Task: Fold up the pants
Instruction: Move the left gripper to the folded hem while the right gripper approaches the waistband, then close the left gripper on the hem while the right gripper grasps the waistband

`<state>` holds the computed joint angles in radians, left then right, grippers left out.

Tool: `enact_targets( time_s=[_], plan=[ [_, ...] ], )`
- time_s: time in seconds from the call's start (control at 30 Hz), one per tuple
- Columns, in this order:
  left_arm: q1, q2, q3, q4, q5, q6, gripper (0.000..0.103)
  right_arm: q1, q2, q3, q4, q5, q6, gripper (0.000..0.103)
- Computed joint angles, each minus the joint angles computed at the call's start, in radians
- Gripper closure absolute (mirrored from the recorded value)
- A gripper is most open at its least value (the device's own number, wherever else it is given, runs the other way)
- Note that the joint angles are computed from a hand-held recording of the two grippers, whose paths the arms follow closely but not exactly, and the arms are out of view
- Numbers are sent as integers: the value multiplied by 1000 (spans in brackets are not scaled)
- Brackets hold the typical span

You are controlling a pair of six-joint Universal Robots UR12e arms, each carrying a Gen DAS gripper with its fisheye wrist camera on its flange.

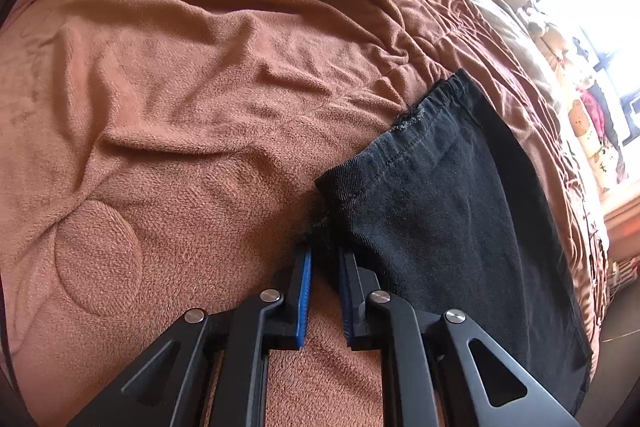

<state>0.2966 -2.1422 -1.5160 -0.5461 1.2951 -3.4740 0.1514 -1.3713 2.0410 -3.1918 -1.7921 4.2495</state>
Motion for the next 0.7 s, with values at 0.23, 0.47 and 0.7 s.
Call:
enact_targets(
  time_s=[0.23,0.47,0.7],
  plan=[
    [0,5,13,35,40,-44,95,3,-35,8,7,-31,0,94],
    [5,-20,47,1,44,-69,95,17,-35,-3,41,-58,-1,94],
    [-2,-21,68,-66,62,-23,85,4,-29,-16,83,-11,3,92]
  ],
)
